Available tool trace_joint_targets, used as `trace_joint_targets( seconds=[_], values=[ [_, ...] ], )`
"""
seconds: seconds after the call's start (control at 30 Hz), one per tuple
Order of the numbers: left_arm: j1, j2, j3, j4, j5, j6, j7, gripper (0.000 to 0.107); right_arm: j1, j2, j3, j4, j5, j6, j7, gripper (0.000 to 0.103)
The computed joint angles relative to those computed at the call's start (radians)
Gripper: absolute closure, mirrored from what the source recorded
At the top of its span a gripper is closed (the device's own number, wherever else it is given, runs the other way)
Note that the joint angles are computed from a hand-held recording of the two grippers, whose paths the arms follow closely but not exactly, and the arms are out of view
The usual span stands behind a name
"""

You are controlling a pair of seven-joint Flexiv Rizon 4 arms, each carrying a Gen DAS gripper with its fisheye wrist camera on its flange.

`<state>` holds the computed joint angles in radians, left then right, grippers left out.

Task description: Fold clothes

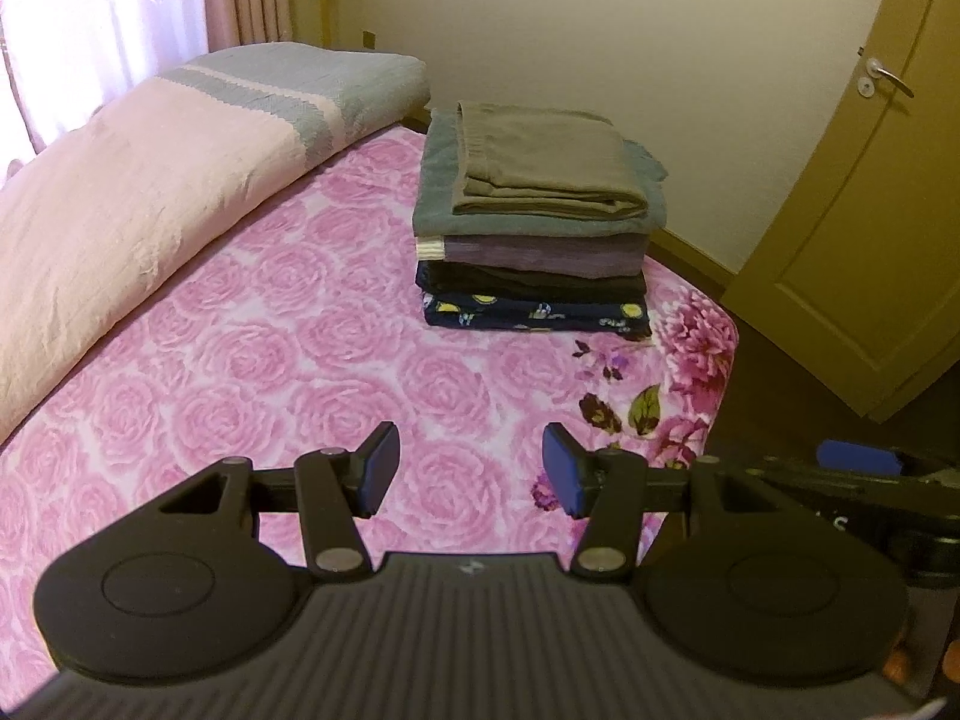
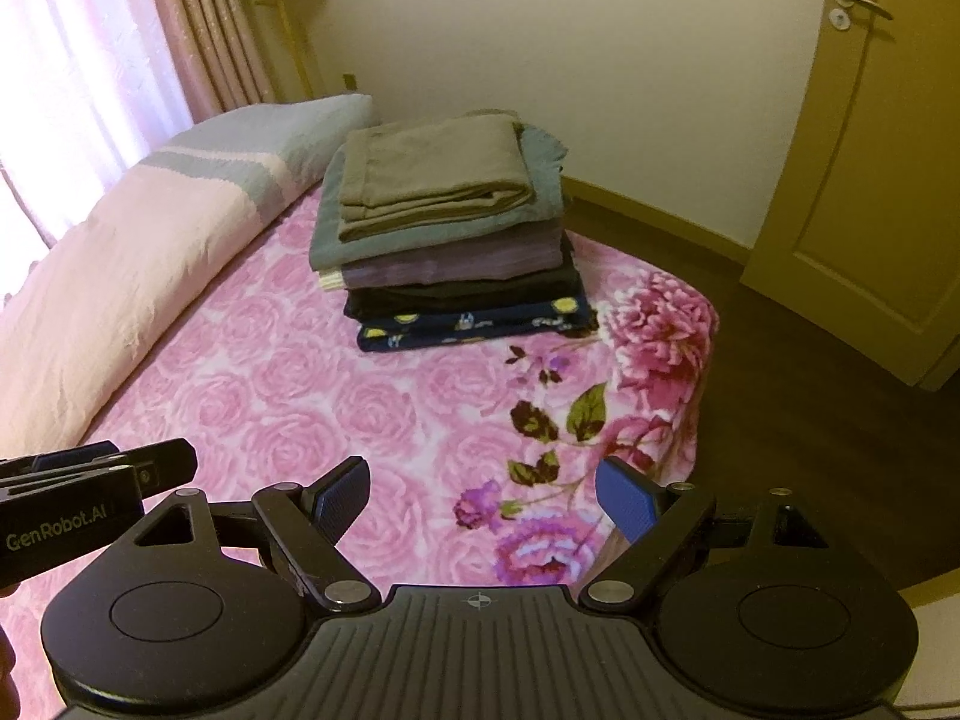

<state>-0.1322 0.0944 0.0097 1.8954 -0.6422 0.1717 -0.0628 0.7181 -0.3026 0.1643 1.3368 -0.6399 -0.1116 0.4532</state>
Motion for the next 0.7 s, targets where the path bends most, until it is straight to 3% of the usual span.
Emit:
trace_joint_targets(
  seconds=[0.7],
  values=[
    [-0.095, 0.039, -0.042, 0.095, 0.021, 0.177, -0.123, 0.053, -0.147, 0.118, 0.022, 0.213, 0.030, 0.221, -0.097, 0.018]
  ],
)
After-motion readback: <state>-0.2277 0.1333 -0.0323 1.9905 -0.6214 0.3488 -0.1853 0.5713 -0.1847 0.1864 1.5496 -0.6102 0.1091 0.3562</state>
